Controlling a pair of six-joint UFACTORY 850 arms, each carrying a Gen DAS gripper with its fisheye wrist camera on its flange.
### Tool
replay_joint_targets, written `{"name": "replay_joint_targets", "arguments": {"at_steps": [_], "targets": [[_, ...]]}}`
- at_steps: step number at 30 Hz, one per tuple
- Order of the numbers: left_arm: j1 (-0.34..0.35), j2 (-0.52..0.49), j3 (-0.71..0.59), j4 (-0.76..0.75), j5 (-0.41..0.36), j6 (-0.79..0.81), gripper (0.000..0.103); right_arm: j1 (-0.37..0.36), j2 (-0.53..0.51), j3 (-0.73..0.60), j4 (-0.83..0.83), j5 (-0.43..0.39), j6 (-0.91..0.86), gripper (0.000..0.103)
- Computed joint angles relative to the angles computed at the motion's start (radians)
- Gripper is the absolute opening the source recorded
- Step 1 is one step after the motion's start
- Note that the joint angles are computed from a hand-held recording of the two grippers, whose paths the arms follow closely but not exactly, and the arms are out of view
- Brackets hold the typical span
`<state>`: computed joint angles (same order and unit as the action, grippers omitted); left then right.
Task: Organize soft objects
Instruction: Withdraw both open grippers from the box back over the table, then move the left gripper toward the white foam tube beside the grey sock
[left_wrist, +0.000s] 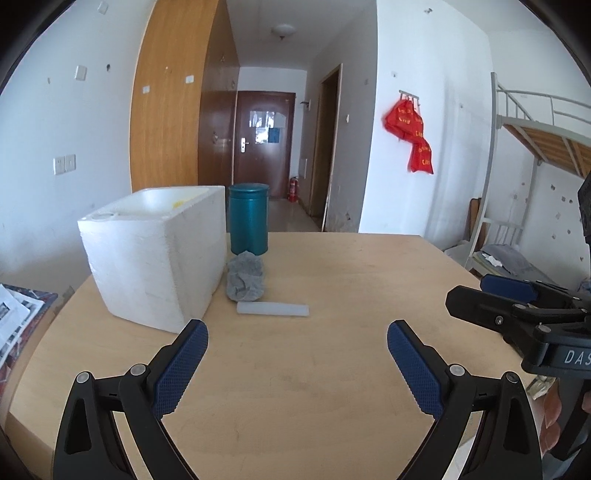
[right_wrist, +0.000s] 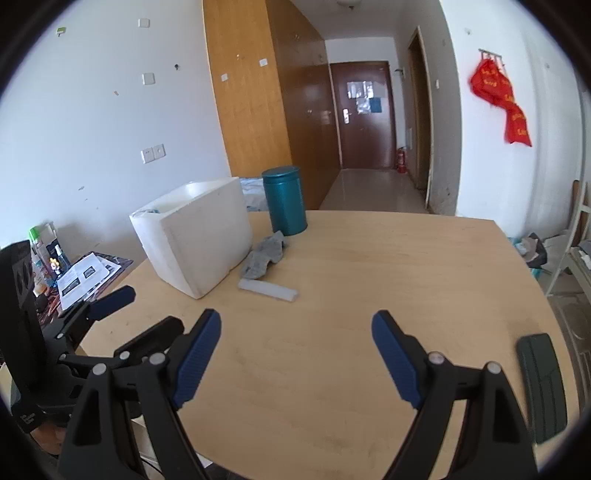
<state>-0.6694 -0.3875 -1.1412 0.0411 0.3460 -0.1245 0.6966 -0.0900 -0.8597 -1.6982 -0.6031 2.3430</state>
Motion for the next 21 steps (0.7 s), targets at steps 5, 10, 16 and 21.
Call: {"name": "replay_joint_targets", "arguments": {"at_steps": [5, 10, 16, 21], "targets": [[-0.001, -0.046, -0.062, -0.043, -0.038, 0.026, 0.098, -0.040, -0.021, -0.027, -0.014, 0.056, -0.027, 0.087], [-0.001, -0.094, -0.127, -0.110, -0.076, 0.086, 0.098, -0.085, -0.040, -0.057, -0.015, 0.111, -0.069, 0.087], [0.007, -0.153, -0.212, -0.148, -0.132, 0.111, 0.098, -0.142, -0.069, -0.099, 0.006, 0.184, -0.134, 0.087], [0.014, -0.204, -0.283, -0.200, -0.176, 0.156, 0.098, -0.192, -0.112, -0.149, 0.051, 0.254, -0.221, 0.087]]}}
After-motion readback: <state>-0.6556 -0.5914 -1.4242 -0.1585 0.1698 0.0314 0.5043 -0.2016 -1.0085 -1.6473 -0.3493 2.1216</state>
